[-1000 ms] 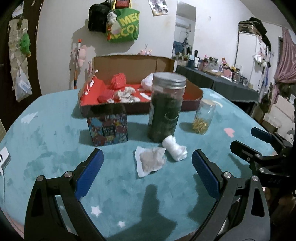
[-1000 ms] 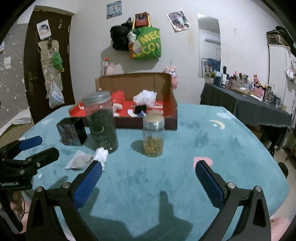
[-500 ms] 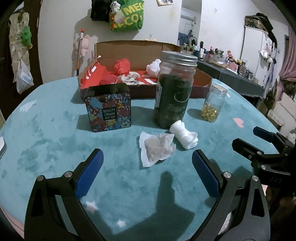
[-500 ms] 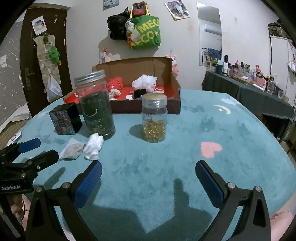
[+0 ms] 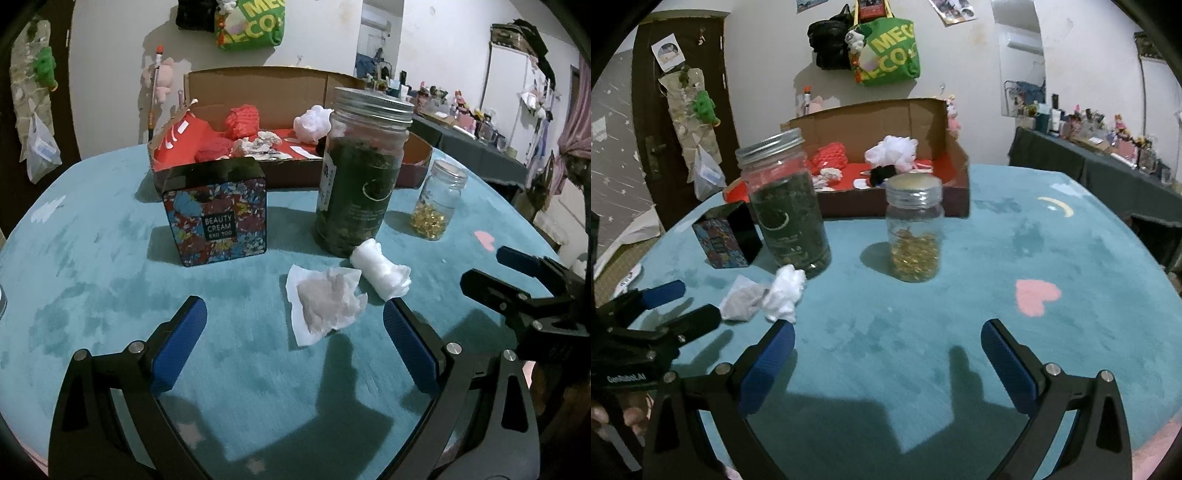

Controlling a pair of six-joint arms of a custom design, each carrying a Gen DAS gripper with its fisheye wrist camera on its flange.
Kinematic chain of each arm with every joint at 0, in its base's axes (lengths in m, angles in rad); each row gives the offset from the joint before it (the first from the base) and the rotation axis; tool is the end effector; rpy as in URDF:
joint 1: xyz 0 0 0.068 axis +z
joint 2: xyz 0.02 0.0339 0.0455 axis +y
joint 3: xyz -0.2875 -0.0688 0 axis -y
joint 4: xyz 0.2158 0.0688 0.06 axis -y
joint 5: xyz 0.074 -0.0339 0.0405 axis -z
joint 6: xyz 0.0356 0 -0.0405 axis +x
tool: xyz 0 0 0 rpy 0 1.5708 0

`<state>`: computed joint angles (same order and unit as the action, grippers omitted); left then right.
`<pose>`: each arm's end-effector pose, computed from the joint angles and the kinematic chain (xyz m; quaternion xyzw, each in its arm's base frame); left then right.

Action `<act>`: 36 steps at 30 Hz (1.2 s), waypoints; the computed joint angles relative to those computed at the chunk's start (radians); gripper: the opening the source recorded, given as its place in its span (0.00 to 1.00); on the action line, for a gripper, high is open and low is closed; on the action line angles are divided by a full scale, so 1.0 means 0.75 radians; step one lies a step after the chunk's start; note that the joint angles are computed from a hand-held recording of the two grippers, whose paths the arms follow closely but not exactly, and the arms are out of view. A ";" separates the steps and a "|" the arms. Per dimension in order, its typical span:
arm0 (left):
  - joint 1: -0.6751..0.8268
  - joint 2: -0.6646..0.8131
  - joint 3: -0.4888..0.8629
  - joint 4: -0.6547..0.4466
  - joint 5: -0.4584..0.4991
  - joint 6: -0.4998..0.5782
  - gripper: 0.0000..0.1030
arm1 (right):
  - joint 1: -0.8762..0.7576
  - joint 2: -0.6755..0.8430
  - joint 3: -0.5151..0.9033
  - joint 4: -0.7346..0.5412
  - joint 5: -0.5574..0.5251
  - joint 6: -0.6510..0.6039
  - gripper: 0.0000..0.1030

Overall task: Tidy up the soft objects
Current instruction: 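Grasp the white tissue with the left tool while the right tool grasps the white rolled cloth, then carry the tissue and rolled cloth over the red box with both tools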

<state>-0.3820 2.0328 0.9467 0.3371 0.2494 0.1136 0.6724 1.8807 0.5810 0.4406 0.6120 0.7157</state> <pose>0.3505 -0.1503 0.1340 0.2713 0.8697 -0.1660 0.3775 0.2401 0.1650 0.1174 0.1243 0.8913 -0.0046 0.4360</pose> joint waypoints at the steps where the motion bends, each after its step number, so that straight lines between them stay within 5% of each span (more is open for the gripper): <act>1: 0.002 0.008 0.022 -0.023 0.008 0.016 0.95 | -0.018 0.003 0.007 0.013 -0.035 -0.018 1.00; 6: 0.005 0.056 0.133 -0.143 0.017 0.101 0.93 | -0.115 0.030 0.048 0.087 -0.241 -0.121 1.00; 9: 0.010 0.091 0.204 -0.223 0.031 0.147 0.78 | -0.163 0.063 0.104 0.086 -0.362 -0.180 0.98; 14: 0.029 0.134 0.296 -0.353 0.168 0.201 0.53 | -0.217 0.134 0.215 0.039 -0.544 -0.244 0.81; 16: 0.033 0.161 0.349 -0.435 0.233 0.229 0.37 | -0.233 0.164 0.260 0.020 -0.610 -0.266 0.66; 20: 0.021 0.162 0.330 -0.401 0.237 0.258 0.31 | -0.254 0.220 0.335 -0.022 -0.743 -0.303 0.41; 21: 0.021 0.162 0.328 -0.399 0.239 0.259 0.30 | -0.253 0.223 0.340 -0.022 -0.752 -0.314 0.24; 22: 0.022 0.160 0.324 -0.393 0.243 0.258 0.26 | -0.258 0.225 0.336 -0.013 -0.783 -0.324 0.17; 36: 0.006 0.109 0.302 -0.385 0.260 0.261 0.20 | -0.240 0.094 0.210 0.045 -0.760 -0.331 0.13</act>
<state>-0.3773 2.1148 1.1735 0.0484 0.4447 0.3092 0.4923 1.9515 0.7383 0.4745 0.0419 0.4672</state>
